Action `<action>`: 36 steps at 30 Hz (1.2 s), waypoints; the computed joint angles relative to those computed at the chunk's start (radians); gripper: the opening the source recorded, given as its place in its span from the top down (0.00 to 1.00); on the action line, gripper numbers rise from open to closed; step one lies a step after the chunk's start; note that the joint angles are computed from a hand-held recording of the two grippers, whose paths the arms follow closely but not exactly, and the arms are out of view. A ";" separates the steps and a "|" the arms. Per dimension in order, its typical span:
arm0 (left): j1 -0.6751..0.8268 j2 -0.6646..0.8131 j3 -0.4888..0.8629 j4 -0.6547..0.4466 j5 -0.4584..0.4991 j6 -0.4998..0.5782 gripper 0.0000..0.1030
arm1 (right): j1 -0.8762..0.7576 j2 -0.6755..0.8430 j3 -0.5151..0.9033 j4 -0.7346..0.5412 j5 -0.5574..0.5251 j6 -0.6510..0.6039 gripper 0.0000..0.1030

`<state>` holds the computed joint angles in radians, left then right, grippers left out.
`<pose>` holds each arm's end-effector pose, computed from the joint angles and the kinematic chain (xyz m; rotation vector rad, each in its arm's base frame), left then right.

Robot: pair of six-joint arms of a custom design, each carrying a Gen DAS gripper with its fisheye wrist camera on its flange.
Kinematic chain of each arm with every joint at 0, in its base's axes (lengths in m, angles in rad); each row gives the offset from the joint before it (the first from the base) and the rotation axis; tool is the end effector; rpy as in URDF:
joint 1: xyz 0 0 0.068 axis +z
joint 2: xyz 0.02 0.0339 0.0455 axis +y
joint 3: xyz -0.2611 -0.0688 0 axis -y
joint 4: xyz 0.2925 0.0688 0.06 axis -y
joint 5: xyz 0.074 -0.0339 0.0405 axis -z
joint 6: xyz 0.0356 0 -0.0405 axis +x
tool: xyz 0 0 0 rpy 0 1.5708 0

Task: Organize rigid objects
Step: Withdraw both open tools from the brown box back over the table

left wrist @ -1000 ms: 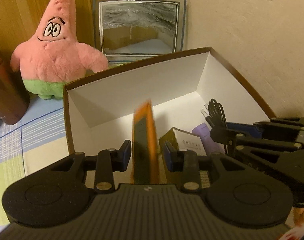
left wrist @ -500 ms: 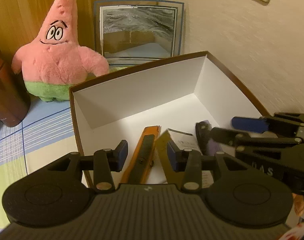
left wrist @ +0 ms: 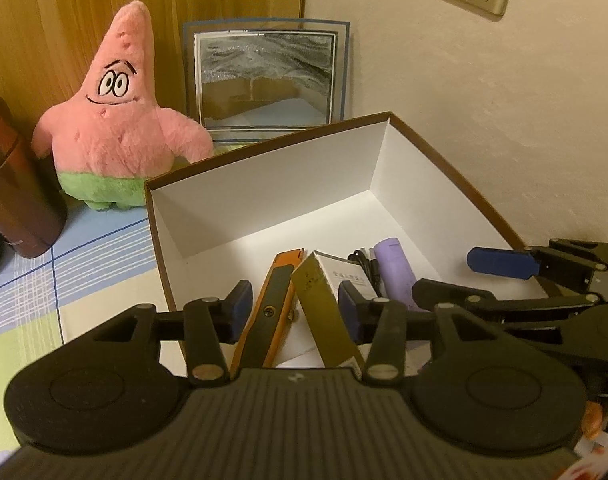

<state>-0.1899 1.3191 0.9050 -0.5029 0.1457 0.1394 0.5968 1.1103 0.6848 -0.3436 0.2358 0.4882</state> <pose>0.3067 -0.0642 0.2169 0.4679 2.4408 -0.2025 0.2306 0.1467 0.2058 -0.0097 2.3292 0.2730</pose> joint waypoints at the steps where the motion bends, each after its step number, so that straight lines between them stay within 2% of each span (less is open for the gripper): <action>1: -0.003 -0.012 -0.004 -0.006 -0.002 -0.002 0.58 | 0.005 -0.011 -0.002 -0.007 0.003 0.008 0.47; 10: -0.005 -0.129 -0.046 -0.048 0.002 -0.010 0.57 | 0.069 -0.119 -0.024 -0.065 0.046 0.068 0.45; 14: -0.001 -0.193 -0.061 -0.084 0.006 -0.014 0.53 | 0.116 -0.170 -0.026 -0.104 0.084 0.102 0.44; 22: 0.054 -0.381 -0.121 -0.186 0.039 0.011 0.53 | 0.265 -0.255 -0.017 -0.197 0.196 0.203 0.42; 29: 0.207 -0.582 -0.171 -0.336 0.126 0.102 0.53 | 0.435 -0.281 0.005 -0.282 0.304 0.319 0.41; 36: 0.481 -0.719 -0.186 -0.522 0.285 0.300 0.53 | 0.606 -0.250 0.041 -0.334 0.397 0.440 0.40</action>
<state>0.2911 0.6000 0.7189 -1.0251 0.4305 0.4394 1.2027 0.8600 0.7263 -0.6780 0.6324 0.9283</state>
